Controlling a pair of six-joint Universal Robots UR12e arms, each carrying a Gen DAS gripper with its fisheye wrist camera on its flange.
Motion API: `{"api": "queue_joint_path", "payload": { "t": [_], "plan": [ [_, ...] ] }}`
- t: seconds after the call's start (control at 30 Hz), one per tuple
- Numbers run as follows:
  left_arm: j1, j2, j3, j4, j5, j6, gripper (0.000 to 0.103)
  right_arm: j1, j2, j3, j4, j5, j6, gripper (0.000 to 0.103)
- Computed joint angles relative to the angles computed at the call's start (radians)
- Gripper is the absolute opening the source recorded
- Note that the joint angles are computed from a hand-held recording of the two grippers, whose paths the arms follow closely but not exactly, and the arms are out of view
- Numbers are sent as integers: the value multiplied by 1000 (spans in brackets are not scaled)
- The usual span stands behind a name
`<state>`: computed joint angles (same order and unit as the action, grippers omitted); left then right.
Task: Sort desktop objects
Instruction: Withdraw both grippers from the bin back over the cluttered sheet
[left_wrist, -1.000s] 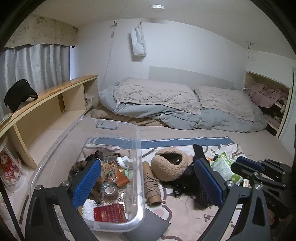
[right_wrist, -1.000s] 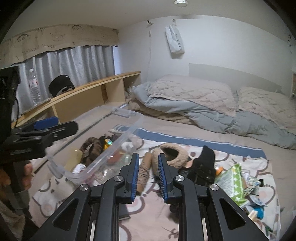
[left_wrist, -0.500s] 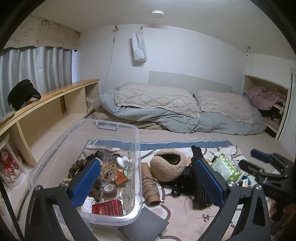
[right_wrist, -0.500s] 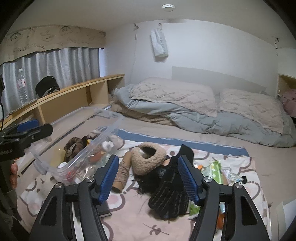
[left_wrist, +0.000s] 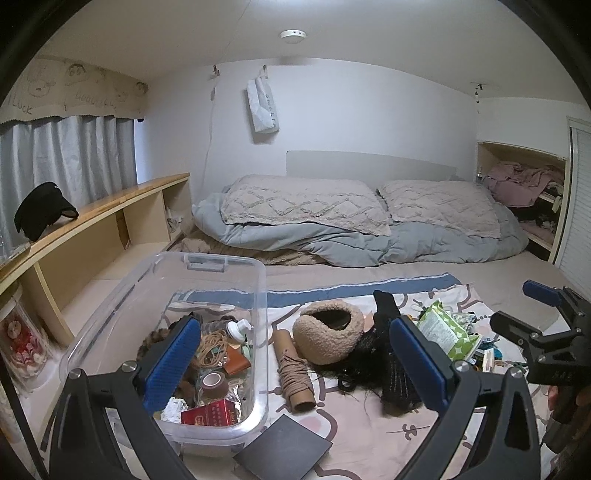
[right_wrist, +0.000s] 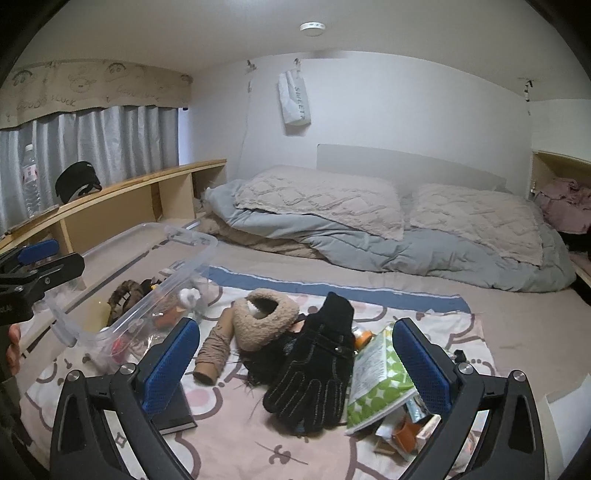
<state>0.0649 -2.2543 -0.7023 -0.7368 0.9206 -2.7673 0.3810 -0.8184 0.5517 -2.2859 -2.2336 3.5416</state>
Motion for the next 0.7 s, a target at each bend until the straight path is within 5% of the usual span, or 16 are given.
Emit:
{"api": "queue_joint_path", "payload": {
  "t": [0.7],
  "plan": [
    [-30, 2, -52, 41, -29, 21, 103, -23, -172, 332, -107, -121, 105, 103]
  ]
}}
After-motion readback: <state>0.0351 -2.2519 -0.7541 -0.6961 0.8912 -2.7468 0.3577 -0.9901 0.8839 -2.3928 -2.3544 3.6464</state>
